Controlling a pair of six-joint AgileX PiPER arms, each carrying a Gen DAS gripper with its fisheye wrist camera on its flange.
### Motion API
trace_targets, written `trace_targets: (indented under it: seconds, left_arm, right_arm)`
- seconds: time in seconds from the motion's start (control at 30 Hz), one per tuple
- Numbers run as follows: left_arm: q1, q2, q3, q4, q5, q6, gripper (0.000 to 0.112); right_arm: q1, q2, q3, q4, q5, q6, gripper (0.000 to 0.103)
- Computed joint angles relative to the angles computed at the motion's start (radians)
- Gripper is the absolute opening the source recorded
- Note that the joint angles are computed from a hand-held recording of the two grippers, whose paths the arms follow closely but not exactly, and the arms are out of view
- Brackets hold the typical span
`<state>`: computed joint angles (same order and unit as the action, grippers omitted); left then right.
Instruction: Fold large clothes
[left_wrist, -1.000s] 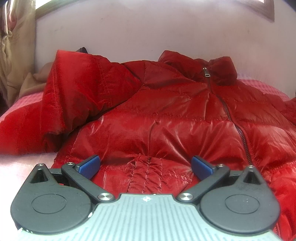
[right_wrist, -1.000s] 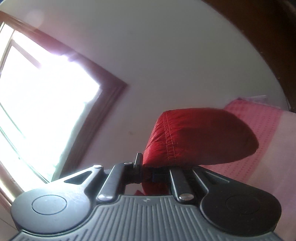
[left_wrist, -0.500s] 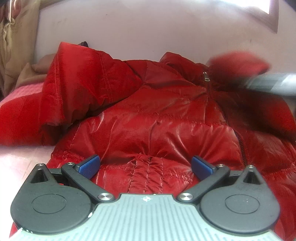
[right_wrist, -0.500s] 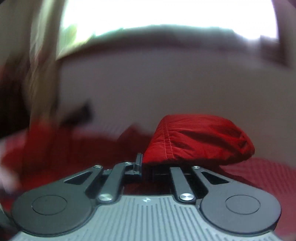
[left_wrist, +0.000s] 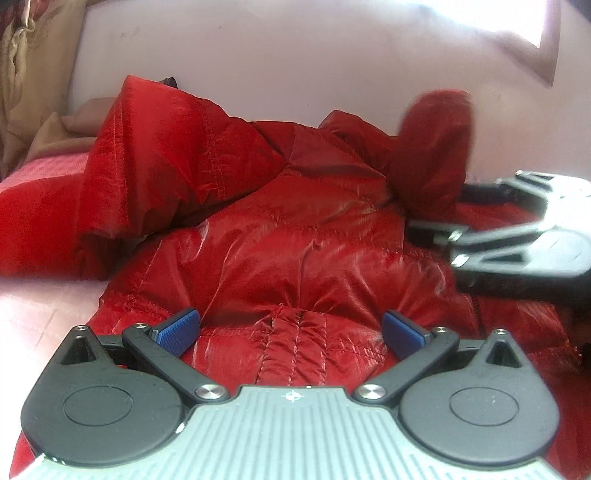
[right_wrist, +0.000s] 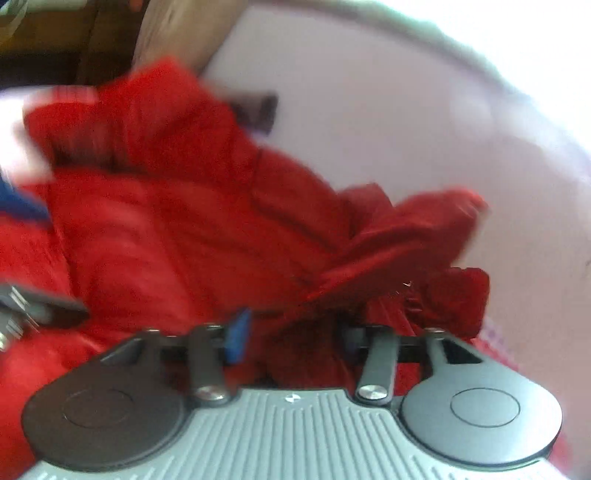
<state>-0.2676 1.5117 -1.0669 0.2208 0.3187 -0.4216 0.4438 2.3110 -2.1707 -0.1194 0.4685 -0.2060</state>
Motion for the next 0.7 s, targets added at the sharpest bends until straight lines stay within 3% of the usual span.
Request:
trace_targets:
  seconds: [0.1,0.2,0.27,0.4,0.5,0.57,0.63,0.7]
  left_arm:
    - [0.003,0.001,0.001,-0.010,-0.004,0.010,0.103]
    - [0.013,-0.009,0.008,-0.069,-0.010,0.064,0.103]
    - [0.047,-0.032,0.012,-0.247,0.004,0.237,0.103]
    - [0.184,-0.144,0.043,-0.582,0.072,0.552,0.103]
    - [0.380,-0.195,0.034,-0.857,0.214,0.792,0.101]
    - [0.526,-0.190,0.006,-0.955,0.326,0.860,0.099]
    - [0.679,-0.156,-0.023,-1.059,0.433,0.919,0.099]
    - [0.776,-0.087,-0.088,-1.067,0.497,0.889,0.097]
  right_arm:
    - [-0.023,-0.071,0.088,0.248,-0.063,-0.141,0.072]
    - [-0.052,-0.025,-0.012,0.440,0.018,-0.213,0.072]
    - [-0.071,0.011,-0.085,0.510,0.081,-0.187,0.072]
    - [-0.100,-0.074,0.071,0.715,0.028,-0.200,0.072]
    - [-0.109,-0.232,0.338,0.982,-0.048,-0.410,0.073]
    - [-0.101,-0.327,0.492,1.073,-0.085,-0.539,0.074]
    - [-0.083,-0.379,0.601,1.124,-0.137,-0.641,0.080]
    - [-0.062,-0.435,0.706,1.059,-0.184,-0.640,0.080]
